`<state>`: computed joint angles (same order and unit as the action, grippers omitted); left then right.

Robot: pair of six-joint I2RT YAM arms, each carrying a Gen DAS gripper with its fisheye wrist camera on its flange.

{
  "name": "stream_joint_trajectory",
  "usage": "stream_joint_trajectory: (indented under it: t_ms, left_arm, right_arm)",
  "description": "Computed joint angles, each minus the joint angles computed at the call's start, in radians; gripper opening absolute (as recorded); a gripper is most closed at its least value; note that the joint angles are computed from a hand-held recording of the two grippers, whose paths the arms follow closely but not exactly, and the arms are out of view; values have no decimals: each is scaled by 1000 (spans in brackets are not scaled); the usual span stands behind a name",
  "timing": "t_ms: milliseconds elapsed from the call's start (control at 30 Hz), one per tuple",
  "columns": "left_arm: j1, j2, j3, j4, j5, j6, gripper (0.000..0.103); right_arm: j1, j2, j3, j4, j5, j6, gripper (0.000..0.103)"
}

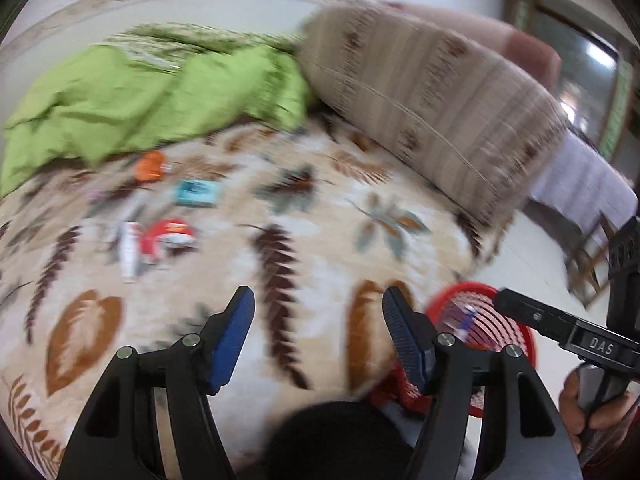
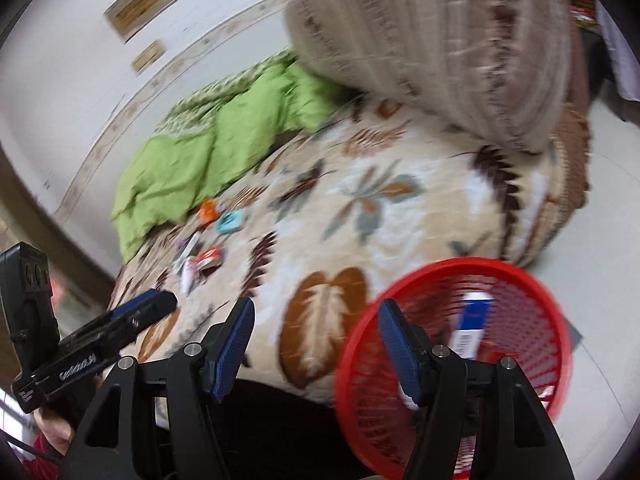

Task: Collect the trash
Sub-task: 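Open both grippers to drop the box and pack into the basket, then move both open grippers back over the trash on the bed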

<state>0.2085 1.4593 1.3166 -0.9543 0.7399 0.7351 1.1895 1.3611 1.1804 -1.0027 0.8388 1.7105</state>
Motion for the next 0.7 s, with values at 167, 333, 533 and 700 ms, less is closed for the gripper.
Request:
stream_joint_trajectory:
  t_ms: [167,333,533,700]
  left_arm:
    - [125,116,55,119,-35,-68,68]
    - [152,294,199,127,-161,-58,68]
    - [164,489,341,209,-253,-161,68]
    - [185,585,384,293,-247,-211,68]
  right_arm:
    - [-74,70,43,158,-68,-185,68]
    - [-170,141,88,335,-218,-383,68]
    - [-297,325,252,482,-418,-565,68]
    - [-414,535,430,557,-591,-588,68]
